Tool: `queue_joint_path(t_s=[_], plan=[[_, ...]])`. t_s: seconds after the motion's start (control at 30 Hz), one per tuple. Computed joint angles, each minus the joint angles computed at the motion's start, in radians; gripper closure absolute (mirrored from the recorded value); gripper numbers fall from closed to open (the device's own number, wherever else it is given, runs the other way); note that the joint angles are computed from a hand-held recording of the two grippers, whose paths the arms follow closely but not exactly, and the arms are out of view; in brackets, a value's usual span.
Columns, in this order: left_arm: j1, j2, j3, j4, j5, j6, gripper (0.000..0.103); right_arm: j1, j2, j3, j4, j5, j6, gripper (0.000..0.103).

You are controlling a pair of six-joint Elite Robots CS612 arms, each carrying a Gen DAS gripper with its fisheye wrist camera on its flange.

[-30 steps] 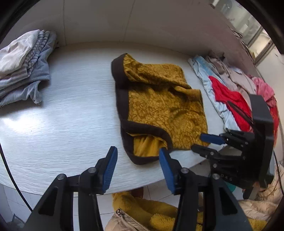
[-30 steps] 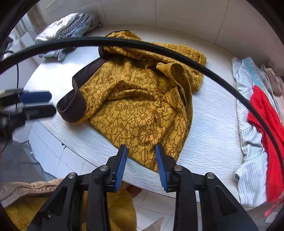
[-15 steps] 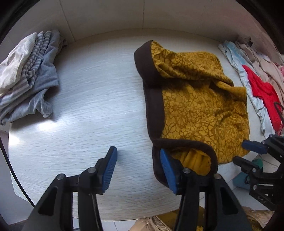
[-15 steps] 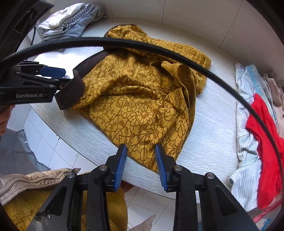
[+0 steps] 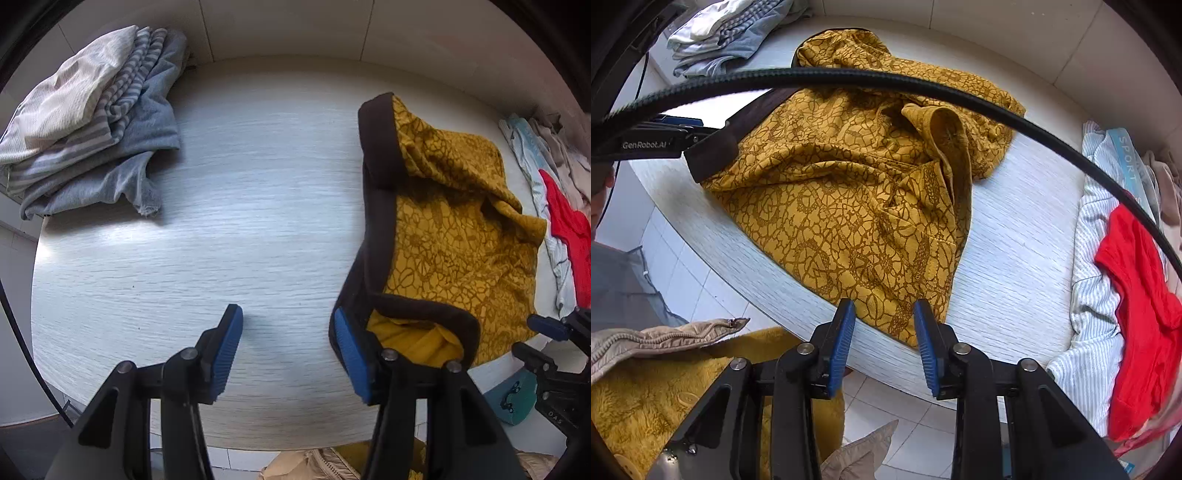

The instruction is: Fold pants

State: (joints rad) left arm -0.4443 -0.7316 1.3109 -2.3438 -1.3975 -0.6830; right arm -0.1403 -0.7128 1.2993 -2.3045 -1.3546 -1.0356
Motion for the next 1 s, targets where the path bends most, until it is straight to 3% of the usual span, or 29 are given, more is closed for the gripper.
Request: queue_joint_path(t_s=[0.07,0.23,0.37,0.53,0.73,0.87,1.0], plan=[[0.003,-0.014,0.018,0.003,0.011,-0.028,0.048,0.001,0.0,0.0,0.001,-0.002,-0.008,0.07],[0.016,-0.063,0.094,-0.116,-0.043,-0.042,0.048,-0.004,0.001,-0.001,0.003,0.005,-0.03,0.07],[0.004,-0.09,0.125,-0.159,-0.081,0.056,0.048,-0.005,-0.001,0.004,-0.003,0.008,-0.025,0.07],[-0.02,-0.079,0.089,-0.142,-0.119,0.195,0.048,-0.006,-0.005,0.012,-0.013,0.014,-0.016,0.07],[-0.049,-0.052,0.052,-0.101,-0.147,0.27,0.048,-0.008,-0.004,0.013,-0.019,0.019,-0.012,0.07],[-0.049,-0.036,0.044,-0.097,-0.164,0.314,0.048,-0.009,-0.004,0.017,-0.025,0.022,-0.006,0.07],[-0.058,-0.018,0.028,-0.119,-0.131,0.368,0.048,-0.008,-0.005,0.017,-0.025,0.02,-0.001,0.07]])
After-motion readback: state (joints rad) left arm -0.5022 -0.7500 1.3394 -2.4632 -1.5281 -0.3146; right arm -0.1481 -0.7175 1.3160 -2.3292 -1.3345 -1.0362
